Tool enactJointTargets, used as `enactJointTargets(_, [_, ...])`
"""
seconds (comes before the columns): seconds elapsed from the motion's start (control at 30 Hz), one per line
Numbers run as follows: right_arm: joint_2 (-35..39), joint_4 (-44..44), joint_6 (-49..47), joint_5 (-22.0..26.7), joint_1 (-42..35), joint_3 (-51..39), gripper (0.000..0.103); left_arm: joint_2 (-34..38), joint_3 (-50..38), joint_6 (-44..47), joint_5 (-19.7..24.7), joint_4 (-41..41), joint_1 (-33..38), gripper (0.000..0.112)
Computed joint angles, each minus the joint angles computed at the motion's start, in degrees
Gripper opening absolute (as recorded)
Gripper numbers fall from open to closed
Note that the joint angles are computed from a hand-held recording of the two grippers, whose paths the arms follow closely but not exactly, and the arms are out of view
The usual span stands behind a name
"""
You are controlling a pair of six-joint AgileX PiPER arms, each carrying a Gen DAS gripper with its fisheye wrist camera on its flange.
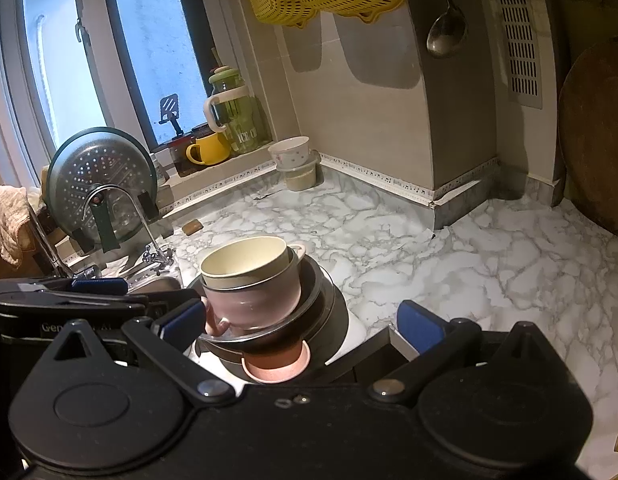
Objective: Organize plates and bowls
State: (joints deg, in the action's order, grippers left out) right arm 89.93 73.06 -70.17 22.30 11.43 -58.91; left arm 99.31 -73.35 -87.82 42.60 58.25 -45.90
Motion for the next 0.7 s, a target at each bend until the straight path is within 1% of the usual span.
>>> enactJointTargets(0.33, [-0.19,-0.23,0.54,-0.67,0.49,0.2,0.102,-0.17,0.11,-0.09,-0.13,-0.03,-0.13,0.103])
enactJointTargets(0.57, [0.04,-2.07,1.51,0.66,-0.71,-0.72,0.102,0.36,-0.74,0.4,-0.03,-1.19,-0.32,0.103])
enactJointTargets(0.7, [0.12,-1.5,0.74,1.12,-1.13,-0.8,0.102,0.27,-0.34,-0.01,-0.83,-0.93,-0.02,0.103])
